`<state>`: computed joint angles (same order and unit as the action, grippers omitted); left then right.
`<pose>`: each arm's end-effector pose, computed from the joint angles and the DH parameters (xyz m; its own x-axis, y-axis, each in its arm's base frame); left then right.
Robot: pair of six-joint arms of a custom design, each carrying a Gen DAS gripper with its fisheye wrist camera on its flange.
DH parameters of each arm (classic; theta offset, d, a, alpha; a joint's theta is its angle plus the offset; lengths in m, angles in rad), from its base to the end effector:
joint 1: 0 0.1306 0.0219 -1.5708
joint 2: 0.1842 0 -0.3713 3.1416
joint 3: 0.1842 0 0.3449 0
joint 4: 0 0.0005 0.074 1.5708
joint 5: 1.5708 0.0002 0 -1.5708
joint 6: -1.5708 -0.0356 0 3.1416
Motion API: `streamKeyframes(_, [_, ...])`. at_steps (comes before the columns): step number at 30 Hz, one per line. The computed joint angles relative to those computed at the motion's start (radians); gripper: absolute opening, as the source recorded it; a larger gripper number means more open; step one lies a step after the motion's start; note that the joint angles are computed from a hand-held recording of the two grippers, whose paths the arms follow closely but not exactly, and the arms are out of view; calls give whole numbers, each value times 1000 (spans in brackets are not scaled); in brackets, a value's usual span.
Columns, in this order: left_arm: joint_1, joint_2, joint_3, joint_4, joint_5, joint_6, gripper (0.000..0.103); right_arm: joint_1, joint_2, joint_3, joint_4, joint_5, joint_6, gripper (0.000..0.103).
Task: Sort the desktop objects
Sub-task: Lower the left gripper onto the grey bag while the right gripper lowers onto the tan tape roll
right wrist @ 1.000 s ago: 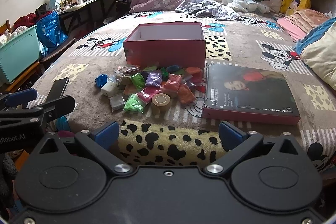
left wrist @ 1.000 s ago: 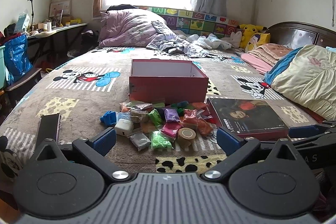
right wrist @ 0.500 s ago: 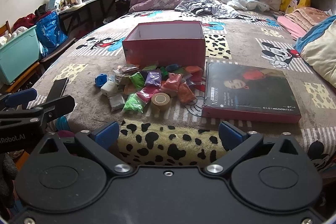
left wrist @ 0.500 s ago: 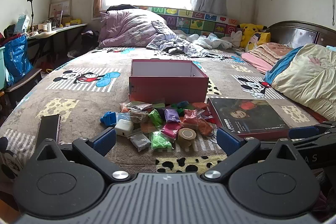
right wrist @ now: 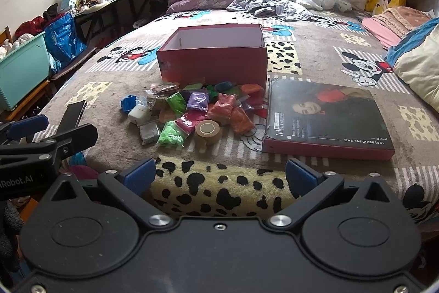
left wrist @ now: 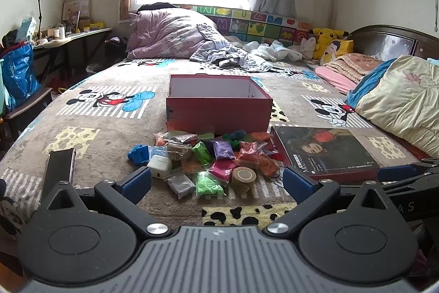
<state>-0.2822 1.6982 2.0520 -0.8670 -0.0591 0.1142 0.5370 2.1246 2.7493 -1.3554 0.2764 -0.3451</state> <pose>0.5331 -0.1529 0.5496 -0.4945 0.0249 -0.8688 0.1734 0.9823 -0.0705 0.5482 0.3145 0.5346 -0.6471 -0.0065 -0.7624 -0.1048 0.9912 0.0805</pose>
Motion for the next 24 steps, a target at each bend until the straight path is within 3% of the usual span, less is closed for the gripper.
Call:
streamKeyframes(9, [16, 48, 42, 7, 22, 13, 102, -39, -31, -104, 104, -120, -18, 102])
streamKeyframes(15, [46, 104, 80, 14, 57, 78, 102, -47, 16, -71, 120, -123, 10, 102])
streamKeyframes(20, [54, 158, 100, 47, 2, 39, 102, -64, -21, -205, 264, -131, 40, 102])
streamKeyframes(24, [63, 239, 187, -8, -3, 33, 102, -79, -7, -226, 324, -134, 67, 102])
